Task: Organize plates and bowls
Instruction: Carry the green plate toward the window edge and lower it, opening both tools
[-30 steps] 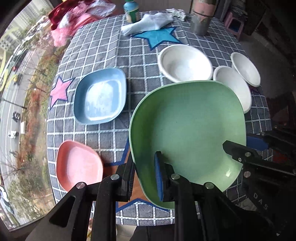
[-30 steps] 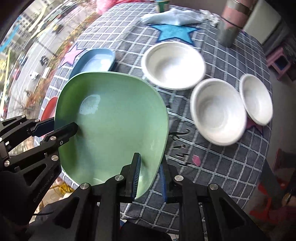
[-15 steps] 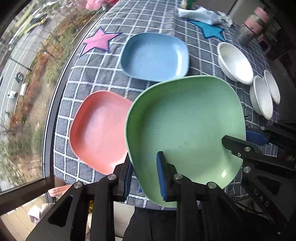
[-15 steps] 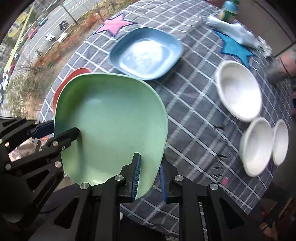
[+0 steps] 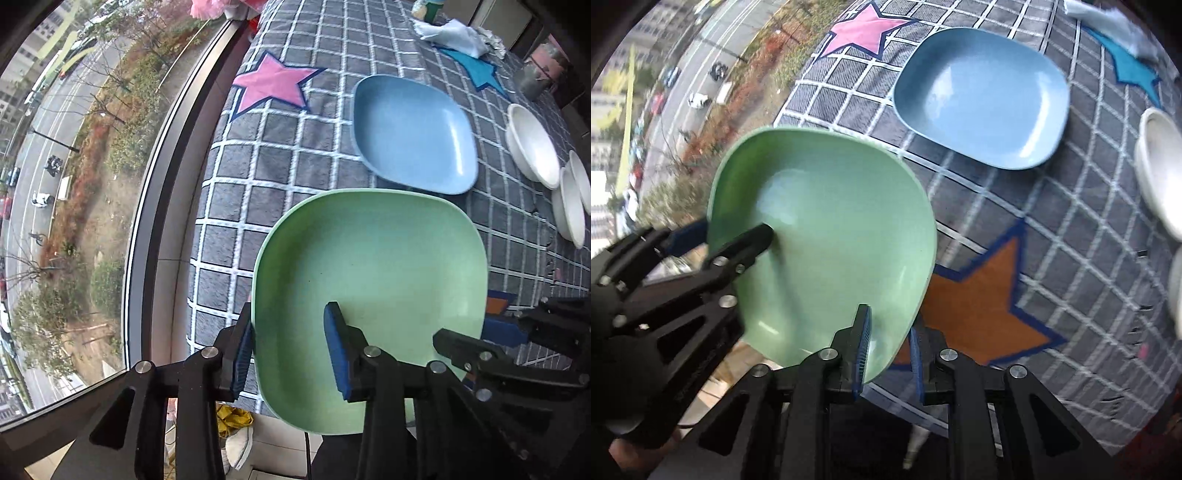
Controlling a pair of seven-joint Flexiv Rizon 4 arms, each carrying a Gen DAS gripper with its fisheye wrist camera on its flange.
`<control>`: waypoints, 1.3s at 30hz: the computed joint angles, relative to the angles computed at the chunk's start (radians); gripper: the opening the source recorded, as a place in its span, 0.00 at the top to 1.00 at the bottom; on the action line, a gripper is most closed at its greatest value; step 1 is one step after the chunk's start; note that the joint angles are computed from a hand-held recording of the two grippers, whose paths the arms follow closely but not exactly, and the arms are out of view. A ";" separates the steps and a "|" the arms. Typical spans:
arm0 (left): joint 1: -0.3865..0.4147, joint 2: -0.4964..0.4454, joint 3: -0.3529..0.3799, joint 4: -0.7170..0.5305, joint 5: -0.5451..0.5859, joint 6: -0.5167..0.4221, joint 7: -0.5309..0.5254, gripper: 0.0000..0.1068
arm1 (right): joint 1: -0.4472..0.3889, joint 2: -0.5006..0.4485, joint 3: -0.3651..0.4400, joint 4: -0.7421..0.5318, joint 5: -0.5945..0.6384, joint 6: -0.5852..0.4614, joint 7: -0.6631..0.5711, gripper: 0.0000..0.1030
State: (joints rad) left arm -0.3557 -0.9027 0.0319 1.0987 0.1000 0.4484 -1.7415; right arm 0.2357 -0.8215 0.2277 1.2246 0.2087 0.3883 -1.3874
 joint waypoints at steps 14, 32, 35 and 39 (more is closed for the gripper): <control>0.046 0.036 -0.041 0.114 -0.071 0.114 -0.003 0.45 | -0.024 0.073 -0.031 0.129 -0.003 0.077 0.128 0.66; -0.035 0.034 -0.031 0.092 -0.126 0.143 -0.064 0.23 | 0.030 0.240 -0.136 0.403 -0.341 0.332 0.307 0.16; -0.032 0.035 -0.051 0.090 -0.120 0.151 -0.058 0.23 | -0.014 0.236 -0.098 0.388 -0.288 0.304 0.265 0.16; -0.006 0.055 -0.105 0.154 -0.177 0.262 -0.029 0.23 | -0.021 0.258 -0.100 0.420 -0.298 0.337 0.234 0.16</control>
